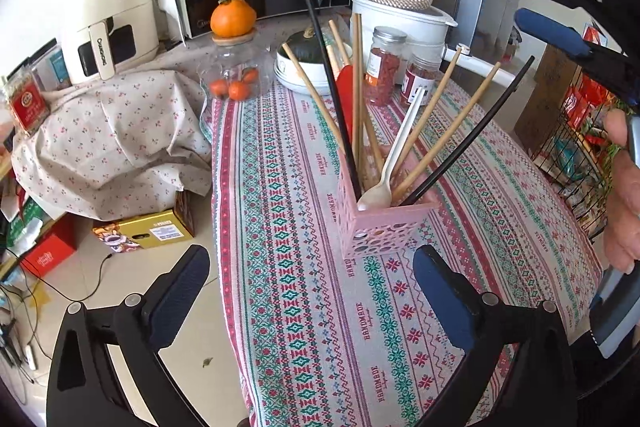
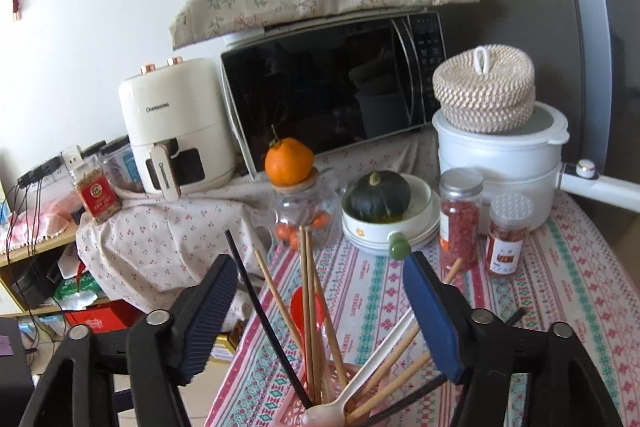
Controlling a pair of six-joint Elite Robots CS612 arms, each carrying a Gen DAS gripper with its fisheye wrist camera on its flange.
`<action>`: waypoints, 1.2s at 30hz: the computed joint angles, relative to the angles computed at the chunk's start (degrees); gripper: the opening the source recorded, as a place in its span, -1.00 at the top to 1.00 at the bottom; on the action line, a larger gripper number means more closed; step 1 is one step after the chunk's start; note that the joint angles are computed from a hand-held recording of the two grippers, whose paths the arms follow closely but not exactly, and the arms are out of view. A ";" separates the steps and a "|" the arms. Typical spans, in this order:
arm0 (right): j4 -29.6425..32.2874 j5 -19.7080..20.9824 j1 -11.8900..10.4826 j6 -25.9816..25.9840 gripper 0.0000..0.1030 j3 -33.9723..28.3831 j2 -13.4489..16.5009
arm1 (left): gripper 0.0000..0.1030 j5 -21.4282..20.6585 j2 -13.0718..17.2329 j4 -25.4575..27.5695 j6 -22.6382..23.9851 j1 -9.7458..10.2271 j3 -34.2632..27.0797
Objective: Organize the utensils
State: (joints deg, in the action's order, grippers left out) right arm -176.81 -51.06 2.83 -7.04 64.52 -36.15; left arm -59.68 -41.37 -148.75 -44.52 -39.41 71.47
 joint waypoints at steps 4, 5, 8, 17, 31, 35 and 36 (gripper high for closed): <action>-3.33 -1.50 -1.47 -0.96 -0.92 3.78 -2.51 | -1.00 1.98 -0.38 0.15 -2.17 -1.11 -0.22; -3.55 -2.16 -1.81 -1.71 -0.98 4.80 -3.17 | -1.00 2.31 -0.55 -0.18 -3.20 -1.37 -0.11; -3.51 -5.02 -2.68 -4.05 -0.99 7.73 -4.91 | -1.00 3.50 -0.98 -1.14 -5.91 -2.12 0.21; 1.41 -12.25 -4.99 -9.26 -0.99 13.71 -8.46 | -1.00 12.51 -0.68 2.80 -8.21 -5.35 -1.94; 4.78 -14.95 -5.58 -11.62 -0.99 14.35 -8.55 | -1.00 15.73 1.83 3.94 -5.05 -6.84 -5.79; 5.52 -15.22 -5.56 -11.49 -0.99 14.02 -8.38 | -1.00 15.08 1.98 4.05 -5.03 -6.66 -5.92; 5.66 -15.23 -5.56 -11.45 -0.99 13.99 -8.37 | -1.00 14.86 2.05 4.01 -5.02 -6.64 -5.99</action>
